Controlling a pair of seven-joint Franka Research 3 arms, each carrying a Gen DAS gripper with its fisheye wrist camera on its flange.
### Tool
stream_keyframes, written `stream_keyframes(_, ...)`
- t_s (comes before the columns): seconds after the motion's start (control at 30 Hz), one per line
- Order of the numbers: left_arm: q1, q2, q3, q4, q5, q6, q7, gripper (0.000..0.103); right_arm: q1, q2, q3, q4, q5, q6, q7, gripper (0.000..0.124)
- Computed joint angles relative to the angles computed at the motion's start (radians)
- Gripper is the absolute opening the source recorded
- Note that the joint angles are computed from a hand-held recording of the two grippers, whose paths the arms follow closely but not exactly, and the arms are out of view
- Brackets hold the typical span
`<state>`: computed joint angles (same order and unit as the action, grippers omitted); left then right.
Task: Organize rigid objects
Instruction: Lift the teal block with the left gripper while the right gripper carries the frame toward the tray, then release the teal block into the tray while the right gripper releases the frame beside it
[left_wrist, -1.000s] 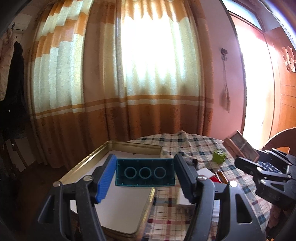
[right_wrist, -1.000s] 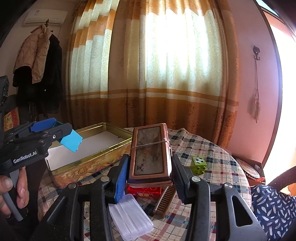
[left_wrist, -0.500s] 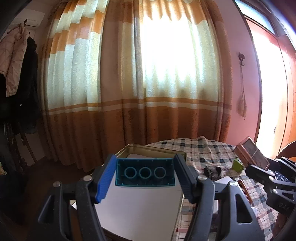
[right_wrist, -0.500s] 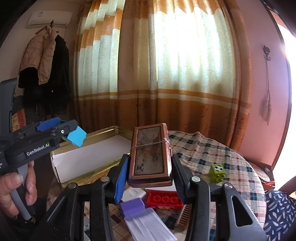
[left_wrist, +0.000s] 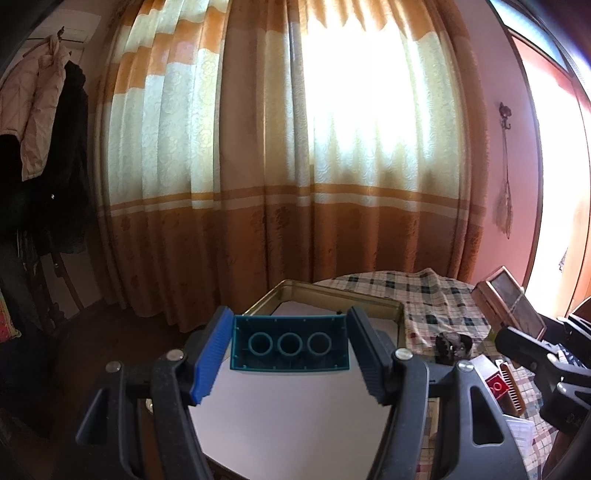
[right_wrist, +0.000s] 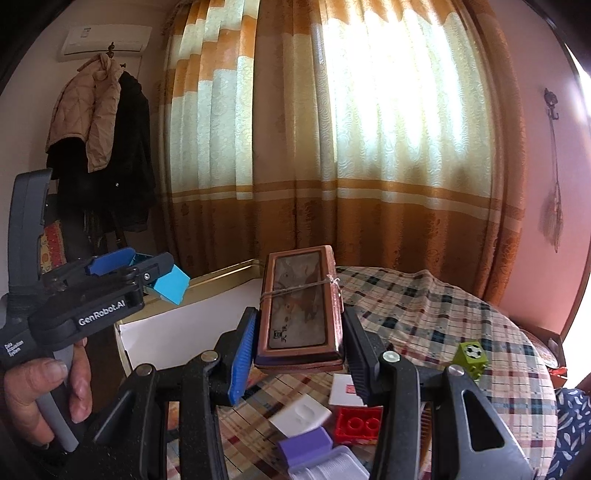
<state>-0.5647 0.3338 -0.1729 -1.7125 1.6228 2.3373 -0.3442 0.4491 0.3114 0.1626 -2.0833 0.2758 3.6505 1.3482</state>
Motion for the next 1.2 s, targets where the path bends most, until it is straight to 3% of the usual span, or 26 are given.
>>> stream_keyframes(0.33, 0.038, 0.036, 0.019, 0.057, -0.116, 0.068, 0.111, 0.064, -0.005, 0.07, 0.006, 0.149, -0.021, -0.153, 0.026, 0.047)
stream_keyframes(0.5, 0.059, 0.071, 0.03, 0.121, -0.265, 0.098, 0.271, 0.064, 0.088, 0.134, -0.085, 0.292, 0.042, -0.301, -0.002, 0.047)
stream_keyframes(0.67, 0.094, 0.109, 0.038, 0.175, -0.466, 0.174, 0.459, 0.064, 0.155, 0.227, -0.168, 0.461, 0.02, -0.48, 0.043, 0.047)
stream_keyframes(0.87, 0.088, 0.175, 0.055, 0.273, -0.642, 0.141, 0.674, 0.064, 0.167, 0.32, -0.196, 0.61, -0.066, -0.647, 0.15, 0.048)
stream_keyframes(1.2, 0.063, 0.31, 0.079, 0.477, -0.853, 0.021, 0.961, 0.064, 0.144, 0.383, -0.183, 0.718, -0.177, -0.763, 0.246, 0.048)
